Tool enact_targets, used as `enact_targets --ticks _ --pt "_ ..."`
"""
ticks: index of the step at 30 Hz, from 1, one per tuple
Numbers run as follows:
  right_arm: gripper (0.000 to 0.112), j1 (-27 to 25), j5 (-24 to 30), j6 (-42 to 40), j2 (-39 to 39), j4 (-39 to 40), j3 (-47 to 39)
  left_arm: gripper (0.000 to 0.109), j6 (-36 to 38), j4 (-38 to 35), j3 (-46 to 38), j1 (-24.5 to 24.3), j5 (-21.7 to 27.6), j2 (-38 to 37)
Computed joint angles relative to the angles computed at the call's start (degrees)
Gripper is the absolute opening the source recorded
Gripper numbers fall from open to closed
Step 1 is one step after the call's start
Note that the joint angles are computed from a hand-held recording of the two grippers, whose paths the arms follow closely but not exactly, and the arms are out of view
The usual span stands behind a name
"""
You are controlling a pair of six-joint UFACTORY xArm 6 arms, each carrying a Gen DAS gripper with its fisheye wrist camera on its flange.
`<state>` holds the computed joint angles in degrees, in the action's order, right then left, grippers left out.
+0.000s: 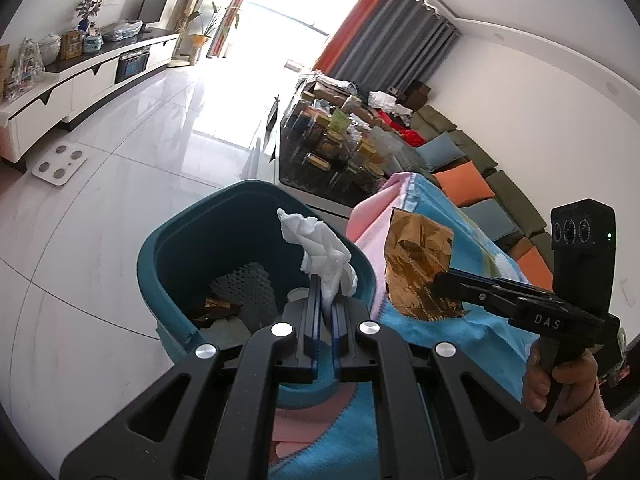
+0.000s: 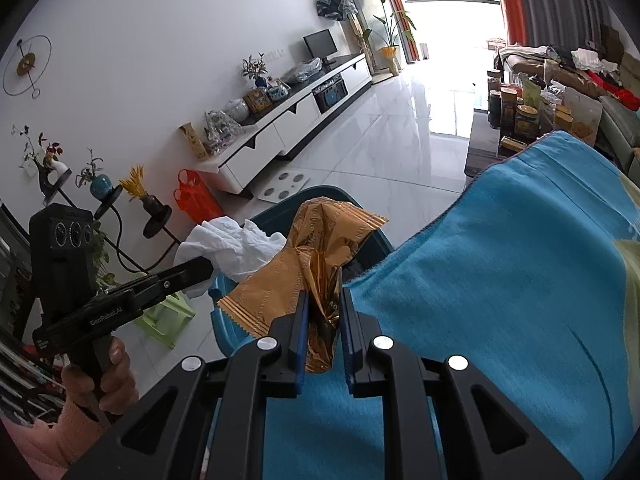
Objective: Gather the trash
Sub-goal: 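Carry the tissue and gold foil bag with both grippers over the teal bin, then open both grippers to drop the tissue and foil bag into the bin, then move both open grippers back over the trash on the sheet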
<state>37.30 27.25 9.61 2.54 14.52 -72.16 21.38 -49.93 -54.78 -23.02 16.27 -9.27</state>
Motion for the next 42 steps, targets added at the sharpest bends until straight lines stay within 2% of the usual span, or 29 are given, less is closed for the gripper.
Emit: enact_targets --ticks 6,20,22,24,26,32,37,39,42 --pt "0.014 0.5 2.2 1.2 3.5 -1.7 -4.0 0.005 -4.0 4.6 -1.3 0.7 -0.3 2.5" --pt "0.017 1.2 7.8 2.8 11.7 -2.4 -13.8 0.005 -8.2 8.5 -5.0 1.5 -0.4 7.8" --pt "0.017 1.4 7.7 2.7 12.1 -1.6 -14.0 0.011 -9.4 9.9 -6.0 1.7 -0.3 9.0" --pt "0.017 1.5 7.6 2.7 12.2 -1.5 -14.0 0.024 -9.2 9.4 -7.0 1.7 -0.2 10.3" --pt "0.018 1.5 7.3 2.6 12.2 -1.1 -13.9 0.031 -8.9 8.7 -7.7 1.9 0.0 11.1" --pt "0.019 1.3 5.6 1.0 10.1 0.9 -11.2 0.032 -6.2 4.4 -7.4 1.3 -1.6 10.9" --pt "0.025 1.4 2.4 -1.2 5.1 2.5 -5.5 0.043 -4.9 5.4 -5.6 -0.9 -4.7 8.3" --pt "0.027 1.4 1.0 -1.3 2.8 1.9 -3.1 0.052 -3.0 4.1 -5.1 -1.9 -5.2 7.3" --pt "0.027 1.1 -1.4 -1.3 -1.7 1.7 1.6 0.054 3.3 -2.1 -6.5 -3.8 -3.7 6.7"
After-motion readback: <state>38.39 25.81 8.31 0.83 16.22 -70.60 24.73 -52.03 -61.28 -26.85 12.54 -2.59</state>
